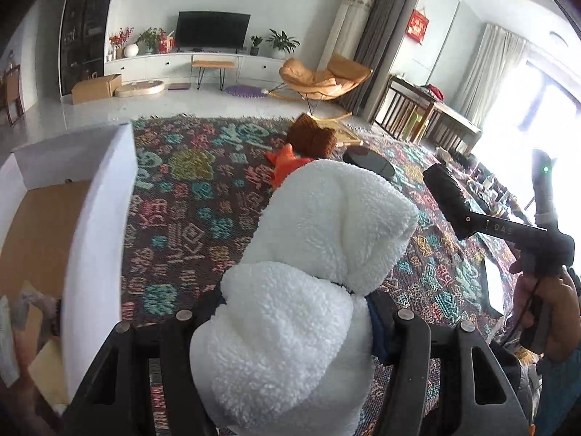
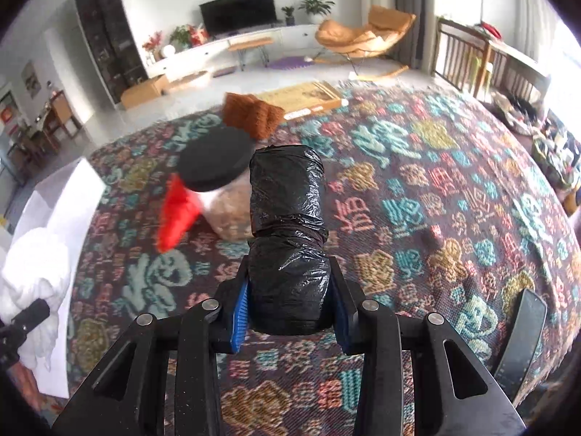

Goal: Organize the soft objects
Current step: 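Grasp the black plastic roll with the right gripper while the left holds the towel, then carry the towel and roll over the white box and open both grippers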

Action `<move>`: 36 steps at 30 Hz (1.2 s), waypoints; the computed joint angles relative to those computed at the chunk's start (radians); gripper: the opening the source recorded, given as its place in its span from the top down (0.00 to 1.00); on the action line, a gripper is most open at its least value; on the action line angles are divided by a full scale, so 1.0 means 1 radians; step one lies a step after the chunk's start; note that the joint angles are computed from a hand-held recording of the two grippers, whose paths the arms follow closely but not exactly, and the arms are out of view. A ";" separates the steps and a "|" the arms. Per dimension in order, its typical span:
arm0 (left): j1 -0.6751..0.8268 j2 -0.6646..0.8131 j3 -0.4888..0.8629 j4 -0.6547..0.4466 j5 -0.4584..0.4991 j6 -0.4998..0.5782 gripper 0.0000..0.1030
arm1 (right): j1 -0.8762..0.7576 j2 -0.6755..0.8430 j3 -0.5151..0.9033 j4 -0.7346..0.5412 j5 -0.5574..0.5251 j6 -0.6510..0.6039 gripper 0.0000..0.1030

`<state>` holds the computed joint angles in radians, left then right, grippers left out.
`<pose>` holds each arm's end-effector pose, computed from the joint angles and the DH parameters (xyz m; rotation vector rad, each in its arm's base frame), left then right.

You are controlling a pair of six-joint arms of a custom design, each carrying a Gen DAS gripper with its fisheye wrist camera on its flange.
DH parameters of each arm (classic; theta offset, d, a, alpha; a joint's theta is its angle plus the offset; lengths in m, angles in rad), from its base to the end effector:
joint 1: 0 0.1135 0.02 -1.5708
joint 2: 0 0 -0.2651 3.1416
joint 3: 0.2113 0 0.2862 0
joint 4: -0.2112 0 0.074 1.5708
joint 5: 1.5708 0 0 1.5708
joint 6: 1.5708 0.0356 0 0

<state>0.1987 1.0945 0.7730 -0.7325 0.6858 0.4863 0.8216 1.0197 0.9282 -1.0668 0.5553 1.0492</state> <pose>0.2330 0.0239 0.2293 0.5621 2.3180 -0.5877 0.1548 0.1389 0.2781 0.4249 2.4260 -0.0018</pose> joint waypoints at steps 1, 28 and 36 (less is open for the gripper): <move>0.066 0.009 0.031 -0.038 0.021 0.050 0.40 | 0.053 0.036 0.060 -0.017 0.020 0.010 0.62; 0.763 0.519 0.373 0.121 0.000 0.046 0.00 | 0.382 0.777 0.595 0.280 0.032 -0.202 0.24; 0.469 0.092 0.099 -0.038 0.120 0.189 0.00 | 0.304 0.344 -0.044 0.181 0.033 0.210 0.24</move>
